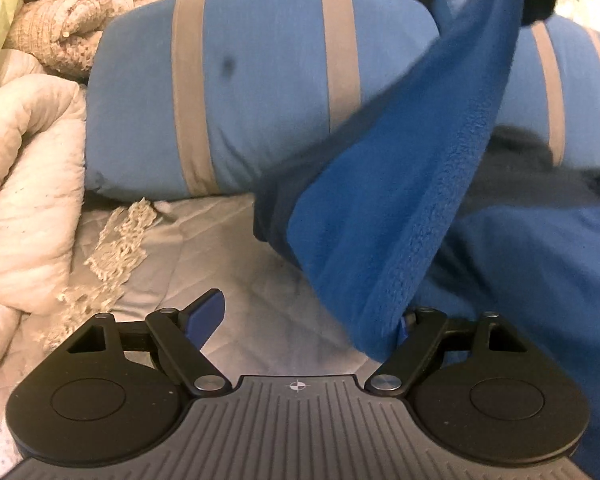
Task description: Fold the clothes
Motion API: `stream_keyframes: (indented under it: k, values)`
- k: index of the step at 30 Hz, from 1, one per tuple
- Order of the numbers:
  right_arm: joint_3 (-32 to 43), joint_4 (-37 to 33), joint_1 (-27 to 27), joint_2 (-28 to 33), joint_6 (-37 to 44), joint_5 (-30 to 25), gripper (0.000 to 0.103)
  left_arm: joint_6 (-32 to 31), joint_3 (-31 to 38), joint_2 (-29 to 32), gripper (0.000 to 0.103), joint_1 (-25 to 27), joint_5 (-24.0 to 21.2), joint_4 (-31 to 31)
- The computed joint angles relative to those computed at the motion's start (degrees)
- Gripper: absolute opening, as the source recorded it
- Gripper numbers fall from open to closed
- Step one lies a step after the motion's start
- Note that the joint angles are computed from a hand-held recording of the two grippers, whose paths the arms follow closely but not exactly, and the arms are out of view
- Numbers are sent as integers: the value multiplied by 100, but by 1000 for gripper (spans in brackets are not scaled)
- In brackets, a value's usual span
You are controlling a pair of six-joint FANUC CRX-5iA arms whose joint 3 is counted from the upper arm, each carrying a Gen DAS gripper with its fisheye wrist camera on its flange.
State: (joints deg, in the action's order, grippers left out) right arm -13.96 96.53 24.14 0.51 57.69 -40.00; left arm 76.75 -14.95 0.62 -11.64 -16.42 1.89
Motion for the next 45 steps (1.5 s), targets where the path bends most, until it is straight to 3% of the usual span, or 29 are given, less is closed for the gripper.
stream_keyframes:
  k: [10, 13, 17, 19, 21, 25, 36, 45]
  values:
    - [144, -175, -236, -103, -245, -248, 7, 370, 440, 223, 81, -260, -463, 29]
    - [220, -280, -295, -132, -250, -296, 7, -89, 300, 273, 81, -293, -312, 527]
    - [275, -481, -361, -174, -22, -329, 7, -230, 465, 391, 81, -368, -595, 633]
    - [266, -640, -398, -191, 78, -364, 7, -114, 767, 505, 81, -435, -1010, 317]
    - [257, -955, -423, -225, 284, -412, 7, 295, 1111, 591, 81, -561, -1337, -432]
    - [158, -1760, -470, -351, 790, -568, 7, 883, 1377, 528, 82, -770, -1414, -1627]
    - [-636, -4136, -600, -1133, 1755, -640, 8, 724, 1791, 586, 82, -967, -1717, -2359]
    - [-1402, -5709, -195, -2015, 2636, -735, 8, 1032, 1990, 671, 82, -1025, -2114, -2799]
